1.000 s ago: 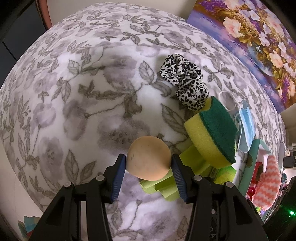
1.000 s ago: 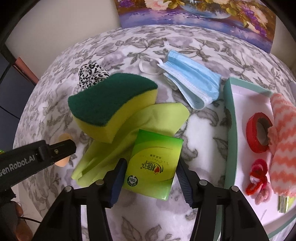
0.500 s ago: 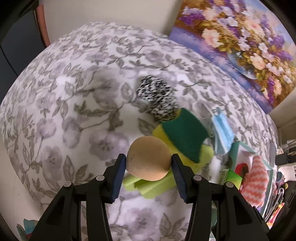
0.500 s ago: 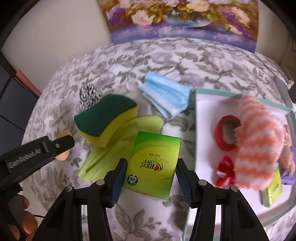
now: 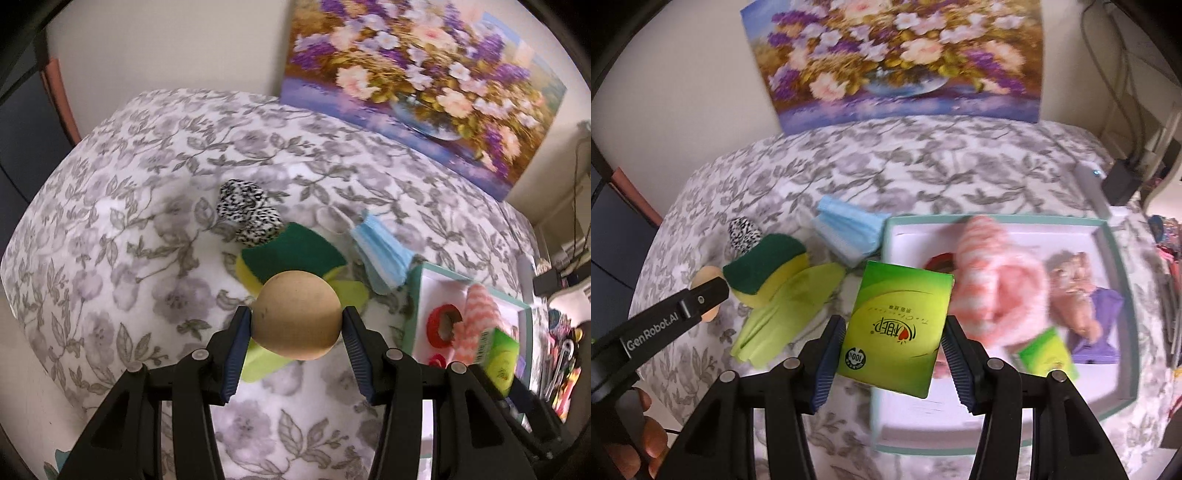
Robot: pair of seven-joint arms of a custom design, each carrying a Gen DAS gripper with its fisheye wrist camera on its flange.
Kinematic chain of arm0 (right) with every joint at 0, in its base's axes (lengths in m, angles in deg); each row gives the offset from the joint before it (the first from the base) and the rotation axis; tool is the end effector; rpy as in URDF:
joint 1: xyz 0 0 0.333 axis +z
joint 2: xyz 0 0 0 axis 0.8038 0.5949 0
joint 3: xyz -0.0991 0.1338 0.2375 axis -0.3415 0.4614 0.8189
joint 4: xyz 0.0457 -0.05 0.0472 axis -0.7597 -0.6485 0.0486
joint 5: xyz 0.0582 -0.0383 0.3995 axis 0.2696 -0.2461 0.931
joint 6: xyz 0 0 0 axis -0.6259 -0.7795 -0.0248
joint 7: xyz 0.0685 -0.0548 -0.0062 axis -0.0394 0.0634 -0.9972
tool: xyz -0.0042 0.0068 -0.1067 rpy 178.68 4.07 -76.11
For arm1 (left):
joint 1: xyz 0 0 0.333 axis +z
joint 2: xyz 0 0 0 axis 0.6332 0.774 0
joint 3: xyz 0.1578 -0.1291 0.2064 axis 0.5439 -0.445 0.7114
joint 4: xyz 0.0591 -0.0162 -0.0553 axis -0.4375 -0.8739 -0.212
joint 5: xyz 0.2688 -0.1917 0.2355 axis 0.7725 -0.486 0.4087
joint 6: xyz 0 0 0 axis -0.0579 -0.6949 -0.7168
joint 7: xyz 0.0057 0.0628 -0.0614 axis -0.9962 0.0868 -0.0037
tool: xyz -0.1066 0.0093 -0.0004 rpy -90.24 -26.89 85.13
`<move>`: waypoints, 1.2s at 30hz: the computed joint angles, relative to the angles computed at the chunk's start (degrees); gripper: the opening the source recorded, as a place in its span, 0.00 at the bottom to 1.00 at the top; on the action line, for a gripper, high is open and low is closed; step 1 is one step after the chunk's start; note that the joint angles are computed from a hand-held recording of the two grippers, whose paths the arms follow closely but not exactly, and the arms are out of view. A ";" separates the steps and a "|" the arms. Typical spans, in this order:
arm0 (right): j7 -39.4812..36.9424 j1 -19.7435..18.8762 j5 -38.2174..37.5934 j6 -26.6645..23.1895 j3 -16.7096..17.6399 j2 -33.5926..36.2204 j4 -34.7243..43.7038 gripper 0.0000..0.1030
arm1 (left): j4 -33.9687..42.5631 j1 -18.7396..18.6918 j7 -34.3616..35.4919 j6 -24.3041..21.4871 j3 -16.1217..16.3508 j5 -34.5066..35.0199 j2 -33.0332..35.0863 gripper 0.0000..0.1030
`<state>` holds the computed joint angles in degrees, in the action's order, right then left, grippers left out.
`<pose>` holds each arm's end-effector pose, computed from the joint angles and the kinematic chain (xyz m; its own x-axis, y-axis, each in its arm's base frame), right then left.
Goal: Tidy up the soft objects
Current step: 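Open the left tool to drop the sponge while the right tool releases the tissue pack into the tray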
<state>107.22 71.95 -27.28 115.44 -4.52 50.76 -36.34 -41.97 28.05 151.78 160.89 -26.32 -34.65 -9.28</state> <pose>0.6509 0.2156 0.4837 -0.4213 -0.8908 -0.1703 -0.7788 0.4516 -0.4354 0.7314 -0.2267 0.4846 -0.1829 -0.9784 0.0965 -0.8926 0.1241 -0.4334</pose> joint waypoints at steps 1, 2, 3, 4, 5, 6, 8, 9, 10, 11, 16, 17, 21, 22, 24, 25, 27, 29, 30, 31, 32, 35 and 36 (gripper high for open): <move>0.35 0.05 -0.71 0.36 -0.25 -1.23 -1.42 0.55 | -0.58 -0.27 0.17 0.20 -0.05 0.28 -0.41 0.50; 0.76 0.02 -1.60 0.82 -0.45 -2.61 -3.03 0.55 | -1.22 -0.54 0.30 0.43 -0.10 0.55 -0.84 0.50; 1.23 -0.07 -2.63 1.25 -0.59 -4.01 -4.69 0.55 | -1.76 -0.72 0.52 0.65 -0.20 0.71 -1.18 0.50; 1.90 -0.21 -3.76 1.27 -0.69 -5.38 -6.25 0.55 | -2.28 -0.93 0.67 0.86 -0.28 0.86 -1.51 0.50; 2.48 -0.42 -4.54 1.17 -0.62 -6.28 -7.27 0.55 | -2.84 -1.17 0.81 1.11 -0.36 1.05 -1.90 0.50; 3.07 -0.78 -5.25 1.26 -0.60 -7.50 -8.70 0.55 | -3.37 -1.45 1.01 1.39 -0.48 1.24 -2.24 0.50; 4.83 -1.74 -6.23 1.78 -0.50 -10.00 -11.73 0.55 | -4.39 -1.99 1.40 1.76 -0.79 1.44 -2.91 0.50; 5.83 -2.27 -6.50 2.06 -0.41 -11.05 -13.02 0.55 | -4.80 -2.24 1.86 1.83 -1.01 1.48 -3.15 0.50; 6.71 -2.85 -6.63 2.40 -0.31 -12.05 -14.26 0.55 | -5.20 -2.45 2.10 1.89 -1.13 1.50 -3.42 0.50; 7.50 -3.49 -6.65 2.80 -0.24 -13.16 -15.68 0.55 | -5.82 -2.77 2.80 1.92 -1.45 1.55 -3.78 0.50; 9.79 -5.71 -8.72 -2.60 0.60 -15.64 -18.12 0.55 | -8.71 -4.24 5.81 1.84 -2.48 1.74 -5.40 0.50; 10.02 -6.03 -8.79 -3.75 0.71 -15.82 -18.35 0.55 | -9.19 -4.60 6.47 1.62 -2.67 1.82 -5.65 0.50; 9.92 -7.61 -6.39 -4.39 0.55 -17.84 -21.74 0.55 | -10.30 -5.69 8.97 -0.02 -3.53 1.34 -6.06 0.50; 9.91 -8.02 -5.85 -4.27 0.51 -18.29 -22.54 0.55 | -10.65 -5.99 9.53 -0.43 -3.68 1.27 -6.19 0.50; 10.13 -8.79 -4.96 -4.51 0.46 -19.11 -24.00 0.55 | -11.16 -6.73 10.52 -1.31 -3.83 1.53 -6.26 0.50; 10.30 -9.09 -4.71 -4.73 0.52 -19.54 -24.67 0.55 | -11.30 -6.96 10.90 -1.62 -3.88 1.51 -6.28 0.50; 10.49 -9.57 -4.04 -5.74 0.66 -19.81 -25.32 0.55 | -11.46 -7.34 11.70 -2.70 -4.09 1.24 -6.21 0.50; 10.30 -9.94 -3.14 -6.49 0.67 -19.77 -25.78 0.55 | -11.23 -7.98 11.84 -3.65 -3.93 1.67 -5.83 0.50; 10.05 -10.08 -2.49 -6.67 0.63 -19.80 -26.05 0.55 | -10.99 -8.27 11.84 -4.18 -3.83 1.92 -5.55 0.50; 9.79 -10.22 -1.72 -6.77 0.56 -19.80 -26.38 0.55 | -10.34 -8.45 11.90 -4.77 -3.73 2.07 -5.07 0.50; 9.59 -10.33 -1.27 -6.88 0.55 -19.56 -26.35 0.55 | -9.85 -8.78 11.75 -5.43 -3.56 2.44 -4.60 0.50; 8.36 -10.45 -0.07 -7.63 0.52 -18.85 -26.11 0.55 | -9.22 -9.38 11.43 -6.23 -3.18 3.37 -3.91 0.50; 8.03 -10.44 0.13 -7.95 0.53 -18.62 -25.98 0.55 | -8.93 -9.54 11.33 -6.52 -3.11 3.60 -3.61 0.50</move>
<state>115.25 61.52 -27.15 107.49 -3.99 32.14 -62.32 -50.90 18.51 163.12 154.37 -29.43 -31.05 -12.89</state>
